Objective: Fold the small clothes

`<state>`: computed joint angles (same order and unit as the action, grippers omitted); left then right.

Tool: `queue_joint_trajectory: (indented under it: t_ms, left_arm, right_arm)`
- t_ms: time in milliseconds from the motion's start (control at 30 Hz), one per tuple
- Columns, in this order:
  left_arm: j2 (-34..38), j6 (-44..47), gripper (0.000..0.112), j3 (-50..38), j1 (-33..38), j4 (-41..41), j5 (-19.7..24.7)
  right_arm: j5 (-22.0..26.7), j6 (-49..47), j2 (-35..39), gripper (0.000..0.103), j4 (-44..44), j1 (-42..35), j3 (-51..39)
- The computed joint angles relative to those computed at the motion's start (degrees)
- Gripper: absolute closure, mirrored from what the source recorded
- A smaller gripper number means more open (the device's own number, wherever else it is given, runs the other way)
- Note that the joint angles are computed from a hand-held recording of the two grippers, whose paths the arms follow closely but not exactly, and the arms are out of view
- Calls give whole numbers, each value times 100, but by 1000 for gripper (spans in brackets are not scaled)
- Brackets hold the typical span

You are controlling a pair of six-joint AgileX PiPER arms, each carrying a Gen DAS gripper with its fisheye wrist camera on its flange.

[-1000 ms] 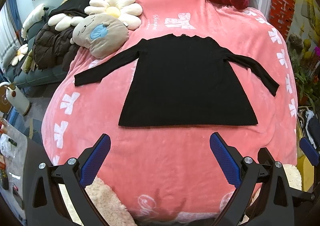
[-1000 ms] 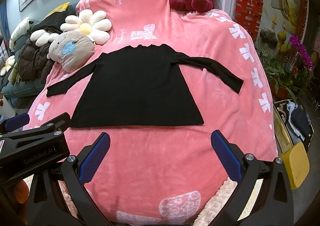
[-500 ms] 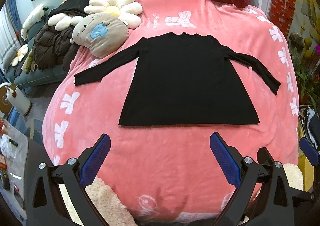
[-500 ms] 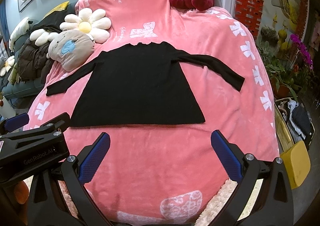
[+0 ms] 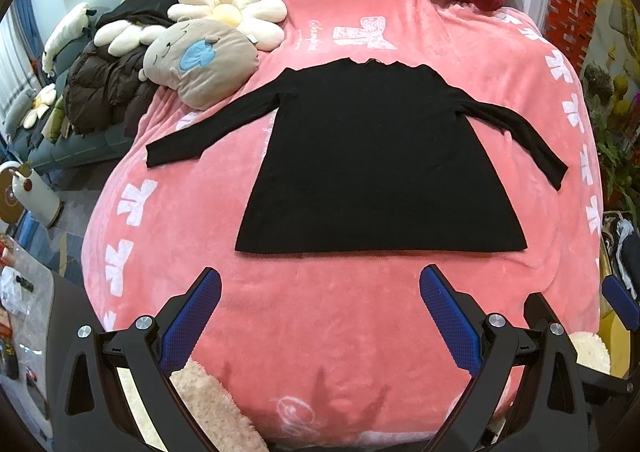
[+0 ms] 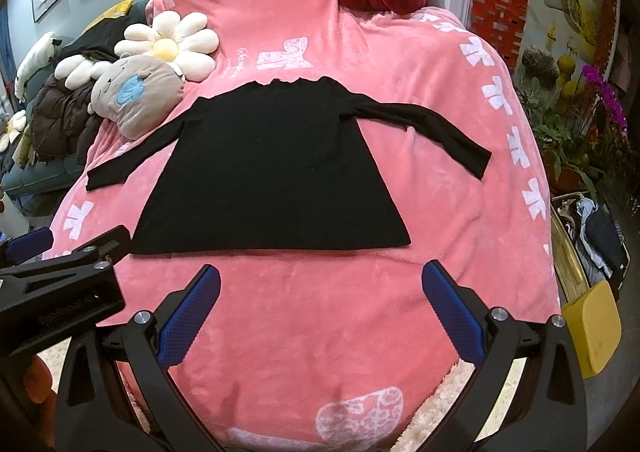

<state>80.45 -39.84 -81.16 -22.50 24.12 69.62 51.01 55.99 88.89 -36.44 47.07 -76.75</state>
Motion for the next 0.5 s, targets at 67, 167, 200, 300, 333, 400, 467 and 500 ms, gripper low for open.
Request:
queue_joint_trajectory:
  t_ms: [67,167,200,300,333,400,467,500]
  left_arm:
    - [149,129,15,-96,156,-81,-75]
    - [367,484,15,-250,531,-379,-246]
    - [468,638,15,-321,720,-548,-325]
    - [825,1079,15,-606,1273,-1099,-496]
    - [930,1148,15,-686,1394,-1182,-527]
    - [1189,1219,15,-871,1594,-1266,-634]
    - [1474,1184,15,-1077,1709,-1182,-709]
    - [1669,1172,15,-1223,1764,-1155,-755]
  right_arm:
    - [-140,-223,74,5,120,-174,-50]
    - [-804,-1112,179,5,842,-981,-71]
    - [-991,-1504,268,5,1218,-1339,-144]
    - [-1172,-2323,835,5,1958,-2384,-680]
    - [-1114,-2454,1066,5,2056,-2658,-930]
    - [-1169,-2680,1572,5,2147,-3215,-1449]
    - [-1128,-2816,2147,5,2069,-3609,-2085]
    - [-1004,-2915,2568,5,2079,-3835,-2589]
